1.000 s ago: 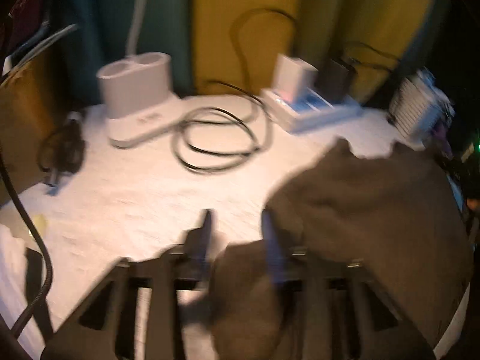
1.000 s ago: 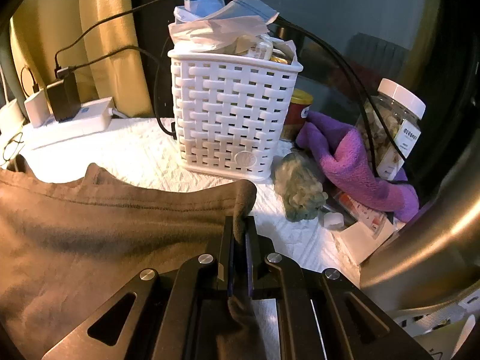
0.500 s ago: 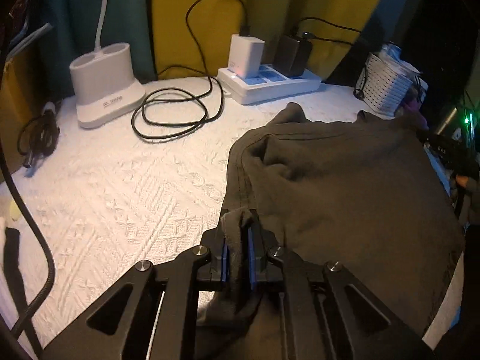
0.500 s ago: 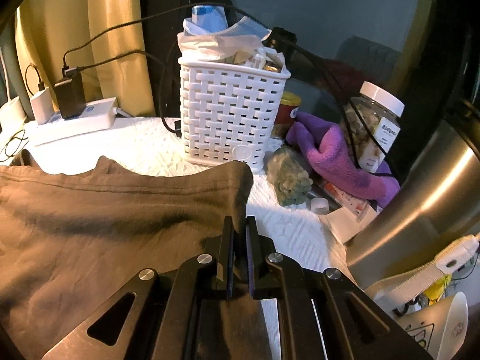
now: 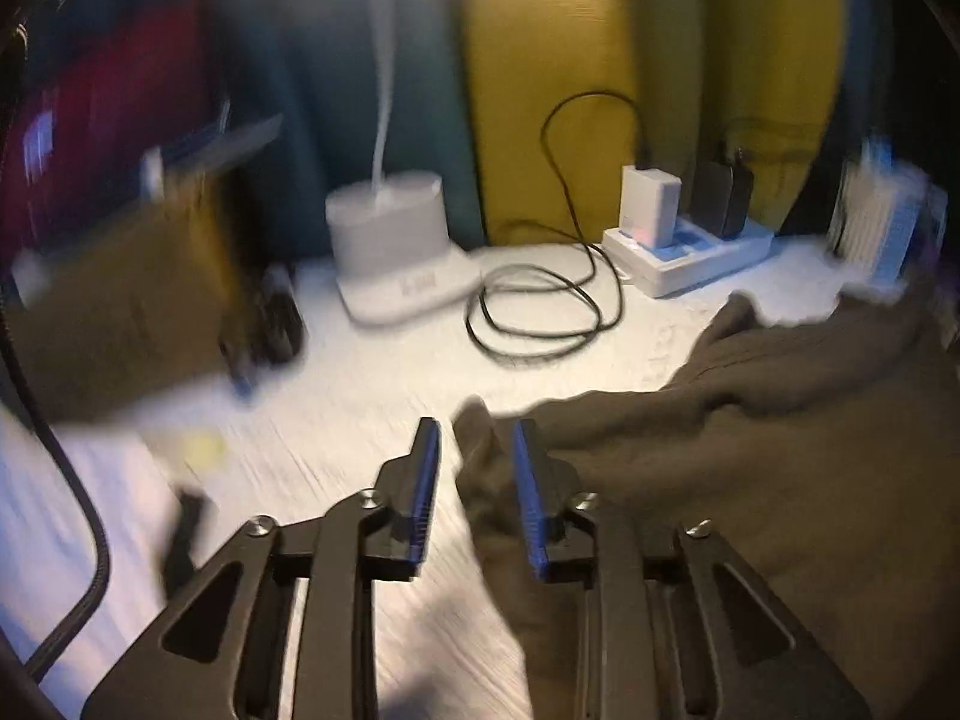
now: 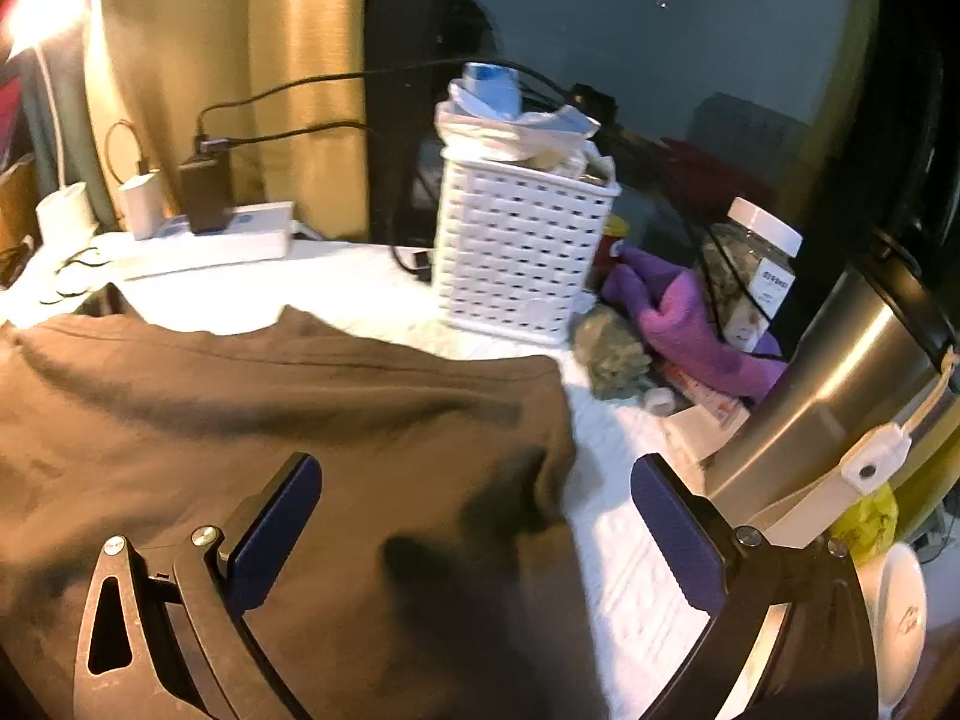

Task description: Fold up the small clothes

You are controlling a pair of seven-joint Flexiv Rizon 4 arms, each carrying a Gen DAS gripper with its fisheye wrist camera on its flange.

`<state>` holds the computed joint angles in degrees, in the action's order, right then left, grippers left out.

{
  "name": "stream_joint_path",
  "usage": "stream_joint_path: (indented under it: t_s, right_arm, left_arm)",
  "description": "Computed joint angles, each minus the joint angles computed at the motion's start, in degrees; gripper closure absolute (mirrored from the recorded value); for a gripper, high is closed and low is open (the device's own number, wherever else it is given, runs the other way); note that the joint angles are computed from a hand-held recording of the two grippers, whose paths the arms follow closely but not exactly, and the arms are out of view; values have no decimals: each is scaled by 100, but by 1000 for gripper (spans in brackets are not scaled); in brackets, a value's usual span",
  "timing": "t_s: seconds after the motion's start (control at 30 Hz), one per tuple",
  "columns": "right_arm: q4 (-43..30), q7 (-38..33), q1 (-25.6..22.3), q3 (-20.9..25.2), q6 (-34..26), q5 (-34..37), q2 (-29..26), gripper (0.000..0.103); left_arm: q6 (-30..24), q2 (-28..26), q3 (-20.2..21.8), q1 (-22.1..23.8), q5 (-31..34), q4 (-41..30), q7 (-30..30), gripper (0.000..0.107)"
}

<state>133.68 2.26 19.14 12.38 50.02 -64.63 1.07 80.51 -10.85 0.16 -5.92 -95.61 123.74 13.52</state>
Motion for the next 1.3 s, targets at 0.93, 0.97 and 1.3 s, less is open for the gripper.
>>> stream_joint_path:
  t_s: [0.93,0.97,1.3]
  right_arm:
    - [646,112,248,551,-621,1242,929,0]
    - [703,118,276,612,-683,1331,1032,0]
    - [1155,559,711,1234,-1226,2260,1898,0]
  left_arm:
    - [-1331,800,96,792,2572,977,-1892,51]
    - [-1418,882,147,757,2596,1043,-1915,50]
    - [-1983,1852,654,619,2716,1912,-1615,47]
